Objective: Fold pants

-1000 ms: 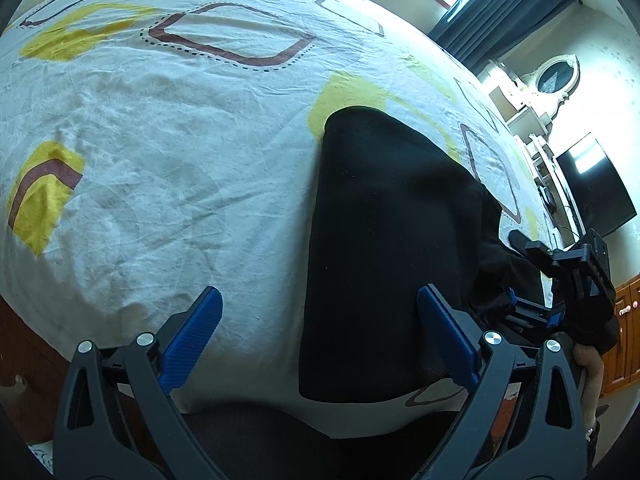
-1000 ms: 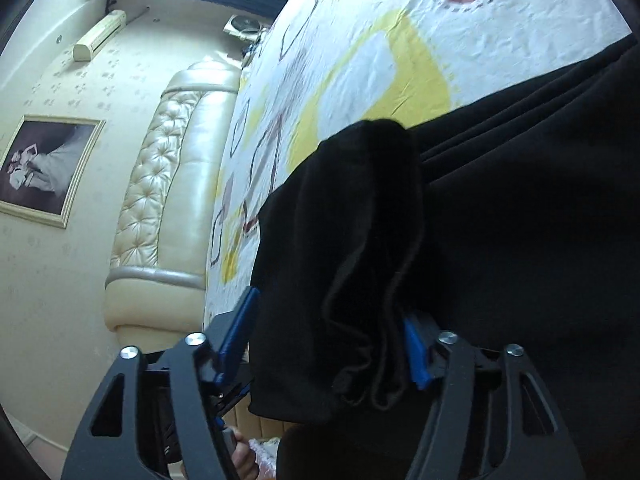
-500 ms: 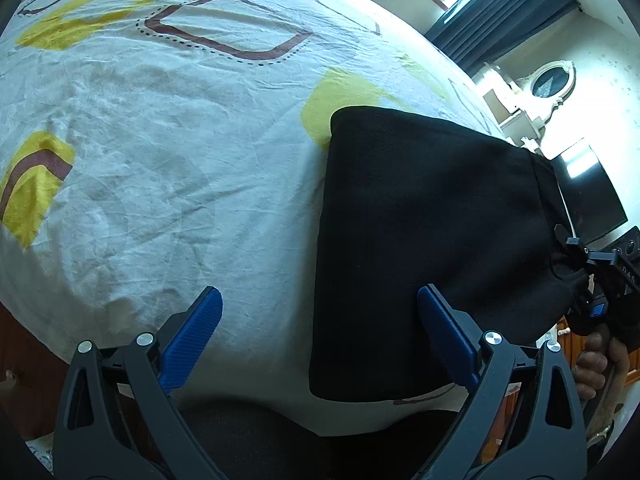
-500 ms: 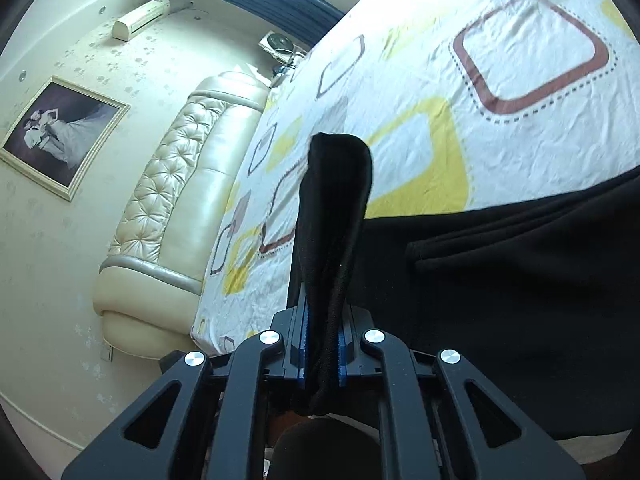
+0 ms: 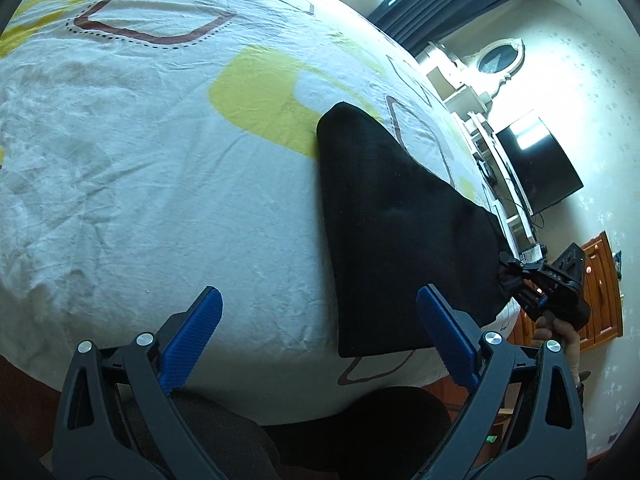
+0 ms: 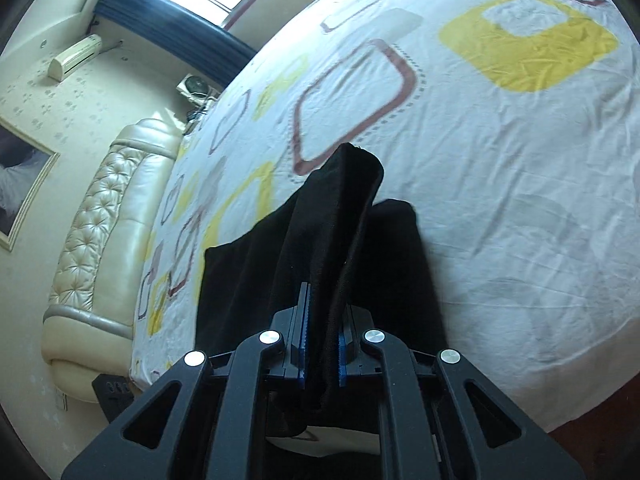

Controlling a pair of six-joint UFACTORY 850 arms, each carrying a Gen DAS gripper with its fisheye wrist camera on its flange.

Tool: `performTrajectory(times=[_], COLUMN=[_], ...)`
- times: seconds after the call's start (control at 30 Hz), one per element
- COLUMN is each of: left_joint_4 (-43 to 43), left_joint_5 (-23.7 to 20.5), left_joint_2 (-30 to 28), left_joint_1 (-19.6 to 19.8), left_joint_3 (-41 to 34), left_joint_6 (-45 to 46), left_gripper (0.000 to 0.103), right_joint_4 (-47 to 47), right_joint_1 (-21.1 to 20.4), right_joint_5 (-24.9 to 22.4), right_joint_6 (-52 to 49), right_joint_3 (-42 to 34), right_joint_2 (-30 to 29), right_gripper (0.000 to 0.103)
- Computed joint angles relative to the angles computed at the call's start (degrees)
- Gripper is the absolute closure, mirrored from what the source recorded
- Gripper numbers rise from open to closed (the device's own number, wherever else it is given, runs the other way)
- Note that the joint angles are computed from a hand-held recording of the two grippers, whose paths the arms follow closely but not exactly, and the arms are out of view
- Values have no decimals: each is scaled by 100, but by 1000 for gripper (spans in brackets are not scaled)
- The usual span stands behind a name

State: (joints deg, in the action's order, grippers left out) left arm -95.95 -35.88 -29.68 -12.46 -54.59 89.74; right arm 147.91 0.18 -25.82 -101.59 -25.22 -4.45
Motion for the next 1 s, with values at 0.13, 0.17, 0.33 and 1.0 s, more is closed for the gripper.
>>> performTrajectory(times=[0.13,0.17,0.33,1.0], left_joint_4=[93,146,743,638], left_joint_5=[-5,-24,-54,-1102], left_joint_2=[-151,-202,-534,-812], left_joint_1=[-149,-166,-212,5], left_joint_3=[-68,-99,-401,-542], left_joint_6=[-30,-98,-757,-1169], left_gripper=[5,5,5,4], right_joint_4=[116,87,400,-913], right_joint_1=[-260,-334,-493,-703], right_joint_5=[-548,-720,-511,-3197], right_joint_6=[-30,34,-99,954], right_joint_3=[212,240,413,660], right_joint_2=[-323,-401,-293,-1280], right_gripper=[92,92,46,27])
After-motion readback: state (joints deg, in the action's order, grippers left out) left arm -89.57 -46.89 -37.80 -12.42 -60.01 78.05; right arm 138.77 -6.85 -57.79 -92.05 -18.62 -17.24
